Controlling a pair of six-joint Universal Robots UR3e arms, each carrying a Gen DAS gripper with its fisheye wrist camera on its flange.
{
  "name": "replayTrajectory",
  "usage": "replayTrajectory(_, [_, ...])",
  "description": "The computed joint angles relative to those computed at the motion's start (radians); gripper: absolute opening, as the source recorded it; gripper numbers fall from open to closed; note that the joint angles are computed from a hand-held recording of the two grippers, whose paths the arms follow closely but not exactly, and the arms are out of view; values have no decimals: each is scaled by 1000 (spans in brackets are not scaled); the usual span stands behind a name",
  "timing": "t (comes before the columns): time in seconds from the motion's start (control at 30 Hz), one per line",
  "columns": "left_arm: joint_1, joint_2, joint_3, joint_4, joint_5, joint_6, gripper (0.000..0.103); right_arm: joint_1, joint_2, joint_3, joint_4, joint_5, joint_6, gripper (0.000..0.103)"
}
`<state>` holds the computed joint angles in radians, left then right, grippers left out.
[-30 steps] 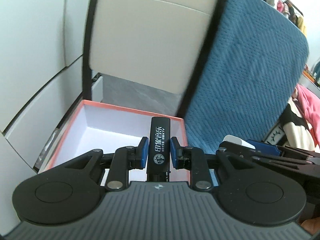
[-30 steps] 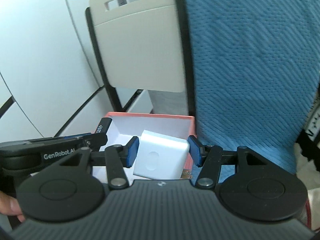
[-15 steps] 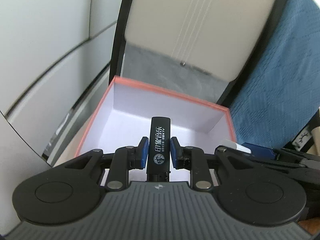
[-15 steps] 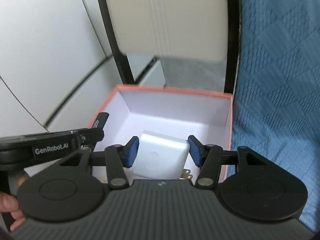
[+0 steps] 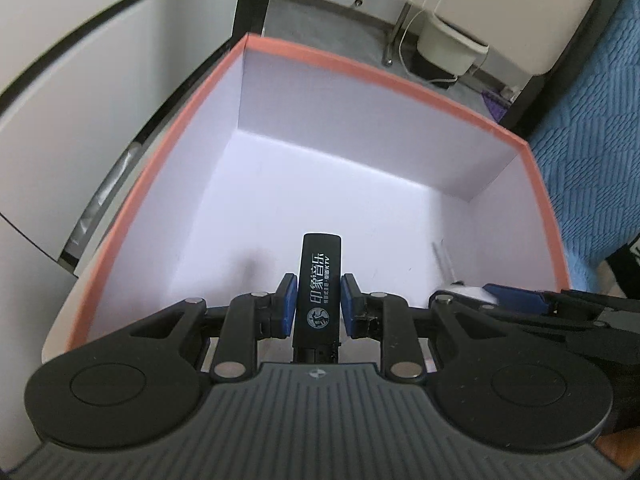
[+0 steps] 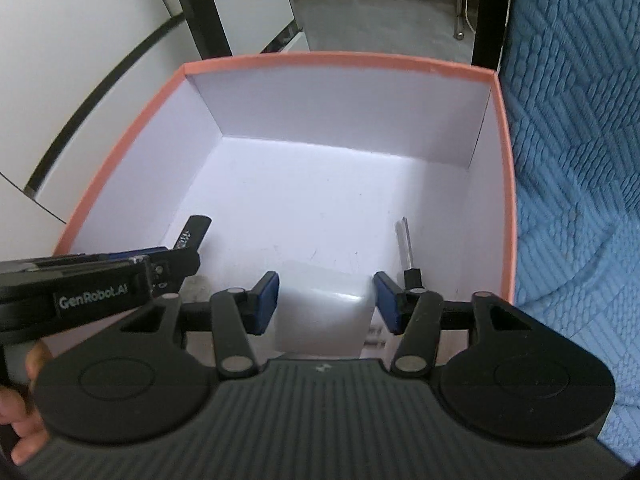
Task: Organize rigid objects
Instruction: 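Open the right tool dropping the charger while the left tool releases the USB stick into the box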
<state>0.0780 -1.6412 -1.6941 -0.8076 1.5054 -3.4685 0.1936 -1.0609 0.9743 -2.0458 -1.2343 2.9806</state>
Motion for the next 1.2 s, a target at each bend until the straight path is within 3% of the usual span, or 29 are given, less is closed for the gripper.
replayTrajectory(0.27, [7,26,-17,-36,7,5,28,-16,-16,-15,25,36,-18,54])
replayTrajectory(0.67, [-74,171,103,-175,78,-32,28,-110,-253,121,8,147,-39,54])
replayTrajectory(1.1, [-343,259,328,-406,322,-202,29,-322,-630,336,126,357,-182,55])
replayTrajectory(1.2, [-431,248,391,-454,394,-256,35,-392,-721,382,194,415,-253,55])
